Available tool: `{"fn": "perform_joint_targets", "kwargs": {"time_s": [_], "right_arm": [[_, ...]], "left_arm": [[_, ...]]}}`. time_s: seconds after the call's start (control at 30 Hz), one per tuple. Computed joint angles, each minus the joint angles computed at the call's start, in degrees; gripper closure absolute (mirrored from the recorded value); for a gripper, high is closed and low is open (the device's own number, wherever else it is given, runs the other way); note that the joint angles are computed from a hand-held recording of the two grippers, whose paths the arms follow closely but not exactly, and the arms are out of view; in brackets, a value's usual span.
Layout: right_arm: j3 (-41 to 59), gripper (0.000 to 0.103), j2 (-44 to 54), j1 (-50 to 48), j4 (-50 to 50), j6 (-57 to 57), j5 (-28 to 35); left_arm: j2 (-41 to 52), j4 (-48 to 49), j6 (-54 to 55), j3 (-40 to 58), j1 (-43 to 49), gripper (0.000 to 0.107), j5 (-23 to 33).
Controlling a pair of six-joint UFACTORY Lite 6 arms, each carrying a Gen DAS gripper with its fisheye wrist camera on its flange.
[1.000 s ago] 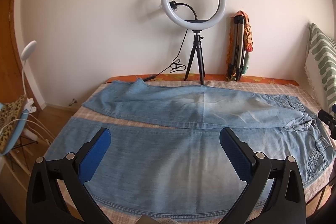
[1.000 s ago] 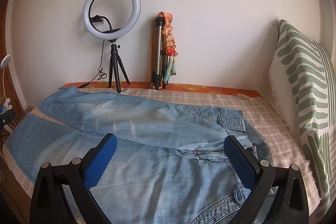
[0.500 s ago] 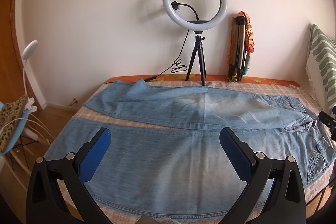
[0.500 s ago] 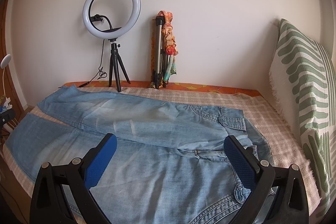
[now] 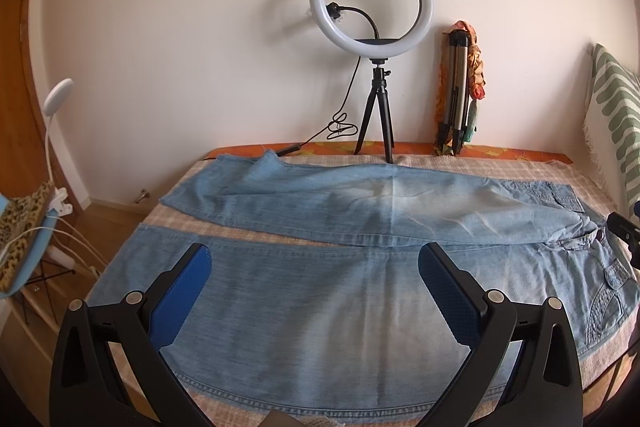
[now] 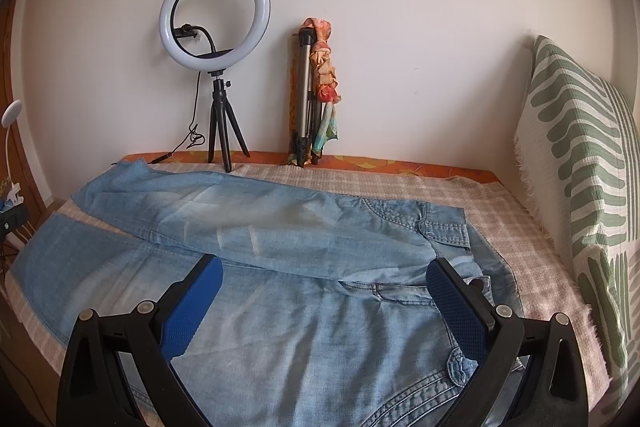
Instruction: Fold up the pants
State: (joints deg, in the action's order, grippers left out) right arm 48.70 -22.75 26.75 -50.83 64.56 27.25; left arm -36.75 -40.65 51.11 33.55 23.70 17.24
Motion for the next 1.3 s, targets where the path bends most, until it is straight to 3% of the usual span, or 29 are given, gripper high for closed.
{"fn": "perform_joint_targets", "kwargs": {"time_s": [1.03, 1.17, 1.3], "right_arm": [[3.2, 0.000, 4.4, 0.6, 0.4, -0.6, -1.1], [4.7, 0.000, 6.5, 0.6, 1.7, -2.6, -3.7], [7.4, 0.000, 11.1, -1.4, 10.3, -11.4, -9.2]], "left_arm": [[2.8, -2.8, 4.4, 0.3, 2.6, 0.004, 0.0], [5.4, -7.7, 10.0, 1.4, 4.9, 0.004, 2.1], [10.5, -12.4, 15.6, 3.4, 8.1, 0.005, 4.4]]}}
